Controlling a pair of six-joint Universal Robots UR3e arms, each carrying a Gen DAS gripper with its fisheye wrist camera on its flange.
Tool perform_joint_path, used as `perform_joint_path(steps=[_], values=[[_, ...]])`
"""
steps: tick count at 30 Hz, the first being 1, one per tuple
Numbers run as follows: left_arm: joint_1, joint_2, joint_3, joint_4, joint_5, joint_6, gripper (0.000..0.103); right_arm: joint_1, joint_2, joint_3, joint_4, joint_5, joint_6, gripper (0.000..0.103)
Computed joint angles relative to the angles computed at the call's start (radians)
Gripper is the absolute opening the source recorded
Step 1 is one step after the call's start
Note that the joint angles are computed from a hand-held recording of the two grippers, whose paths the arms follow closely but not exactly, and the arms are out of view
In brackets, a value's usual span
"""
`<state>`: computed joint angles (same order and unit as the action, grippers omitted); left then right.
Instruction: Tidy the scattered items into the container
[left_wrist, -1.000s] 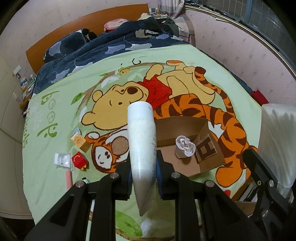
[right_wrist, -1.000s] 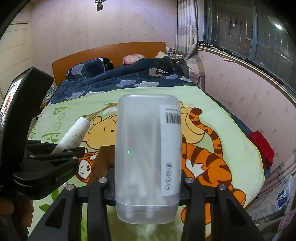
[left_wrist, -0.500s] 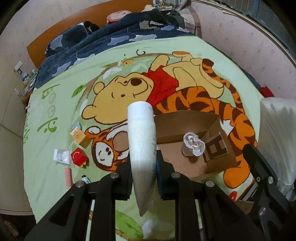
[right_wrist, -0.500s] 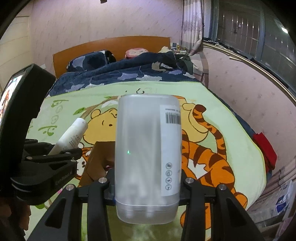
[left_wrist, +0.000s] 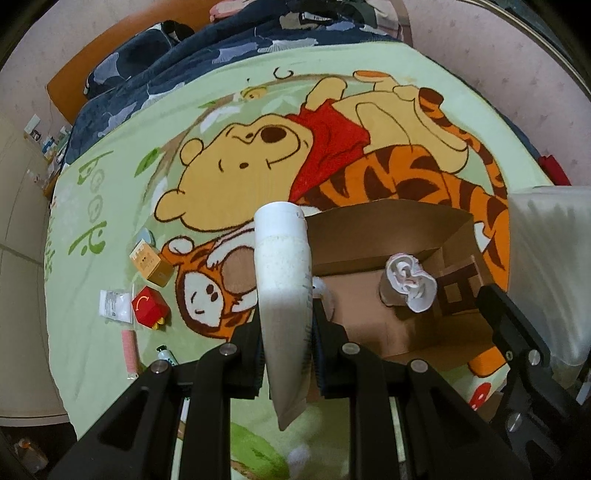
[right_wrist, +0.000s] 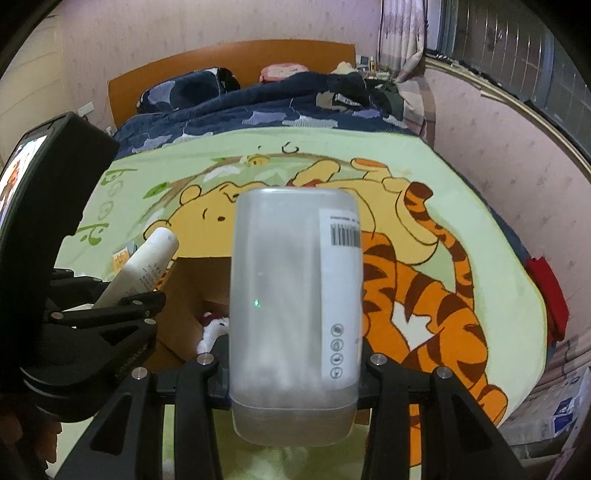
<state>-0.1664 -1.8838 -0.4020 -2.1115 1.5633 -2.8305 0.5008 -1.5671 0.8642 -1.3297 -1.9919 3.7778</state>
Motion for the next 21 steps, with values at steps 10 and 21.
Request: perform_joint_path(steps=[10,21], values=[[-0.016,-0.073,0.087,-0.053,-0.013,-0.002,0.034,-0.092,-0.008,0.034,-0.02,0.121,-0.063,0.042],[-0.019,-0.06,0.089,-0.006,-0.009,-0.001,0.074,-0.109,-0.037,0.034,0.005,0.111,-0.036,0.049]])
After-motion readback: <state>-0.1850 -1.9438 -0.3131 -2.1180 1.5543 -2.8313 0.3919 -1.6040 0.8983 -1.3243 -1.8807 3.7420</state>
